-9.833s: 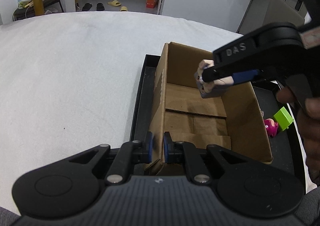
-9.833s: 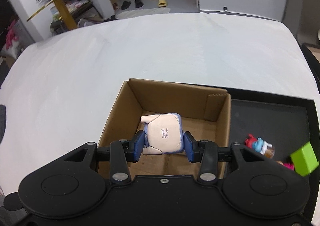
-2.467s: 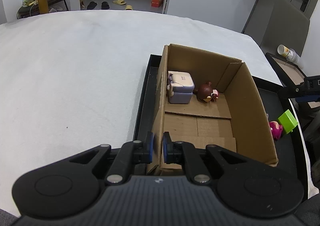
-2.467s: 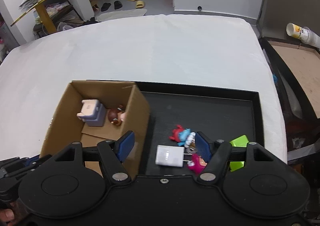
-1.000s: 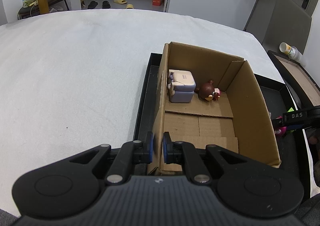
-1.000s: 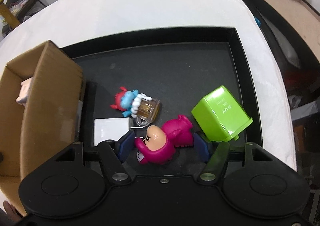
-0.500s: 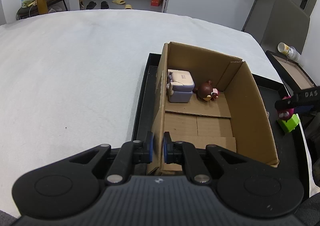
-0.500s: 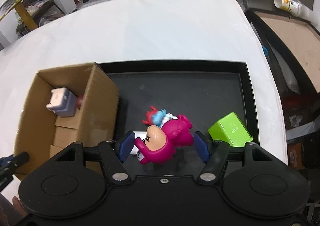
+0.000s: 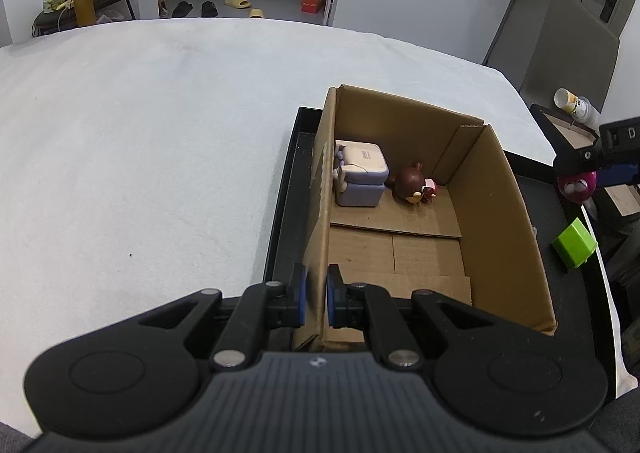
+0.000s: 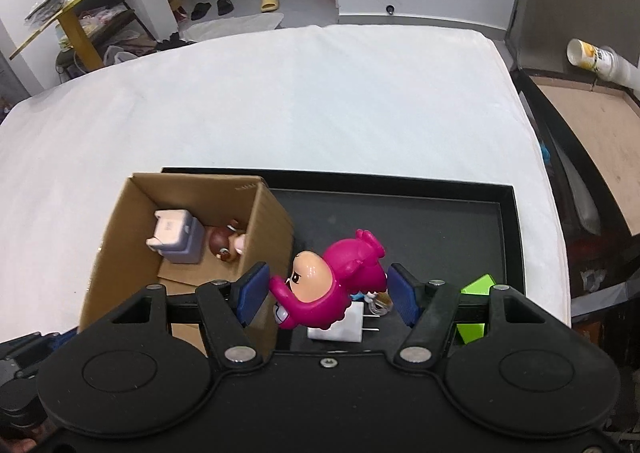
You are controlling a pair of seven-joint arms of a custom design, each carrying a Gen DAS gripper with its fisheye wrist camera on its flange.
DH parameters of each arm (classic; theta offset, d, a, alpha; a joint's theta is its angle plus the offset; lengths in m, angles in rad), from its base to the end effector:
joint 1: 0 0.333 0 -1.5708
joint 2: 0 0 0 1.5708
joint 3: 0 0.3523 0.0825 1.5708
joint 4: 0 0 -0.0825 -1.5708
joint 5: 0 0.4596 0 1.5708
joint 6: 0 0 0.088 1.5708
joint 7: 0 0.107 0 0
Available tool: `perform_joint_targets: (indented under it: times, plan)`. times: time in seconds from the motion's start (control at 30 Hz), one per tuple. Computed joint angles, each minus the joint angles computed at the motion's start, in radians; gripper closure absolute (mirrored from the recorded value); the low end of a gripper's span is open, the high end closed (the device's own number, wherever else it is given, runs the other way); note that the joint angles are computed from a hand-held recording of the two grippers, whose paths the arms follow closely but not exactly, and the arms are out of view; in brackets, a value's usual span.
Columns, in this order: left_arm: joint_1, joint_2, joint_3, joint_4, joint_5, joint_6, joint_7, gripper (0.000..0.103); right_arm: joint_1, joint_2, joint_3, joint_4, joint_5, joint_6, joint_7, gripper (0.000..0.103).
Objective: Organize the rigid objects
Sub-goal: 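Carry the pink figure with the right gripper into the box and release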
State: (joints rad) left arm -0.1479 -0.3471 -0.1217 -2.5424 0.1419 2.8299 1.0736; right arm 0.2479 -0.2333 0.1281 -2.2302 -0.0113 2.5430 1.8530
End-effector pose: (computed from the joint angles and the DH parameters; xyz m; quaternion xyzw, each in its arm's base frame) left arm 0.4924 -0.1449 0.4545 -0.7040 0.6366 -0.2596 0.1781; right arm 0.5404 0.2177 0.5331 -0.7161 0.6439 -0.1354 0.2328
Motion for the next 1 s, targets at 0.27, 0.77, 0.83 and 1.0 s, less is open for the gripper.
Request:
perform_joint_targets:
  times: [0.27, 0.77, 0.83, 1.0]
  plan:
    - [-0.003, 0.001, 0.001, 0.002, -0.004, 0.002, 0.003, 0.094, 0.014, 0.012, 0.008, 0.032, -0.001, -0.001, -0.006, 0.040]
    - [-0.012, 0.003, 0.014, -0.001, -0.028, 0.010, 0.023, 0.094, 0.064, 0.073, 0.015, 0.094, 0.028, 0.017, -0.066, 0.040]
    - [-0.013, 0.004, 0.017, -0.002, -0.033, 0.012, 0.030, 0.094, 0.071, 0.088, 0.016, 0.105, 0.024, 0.016, -0.072, 0.040]
    - [-0.012, 0.003, 0.014, -0.003, -0.037, 0.015, 0.036, 0.094, 0.087, 0.123, 0.016, 0.127, 0.014, 0.011, -0.084, 0.040]
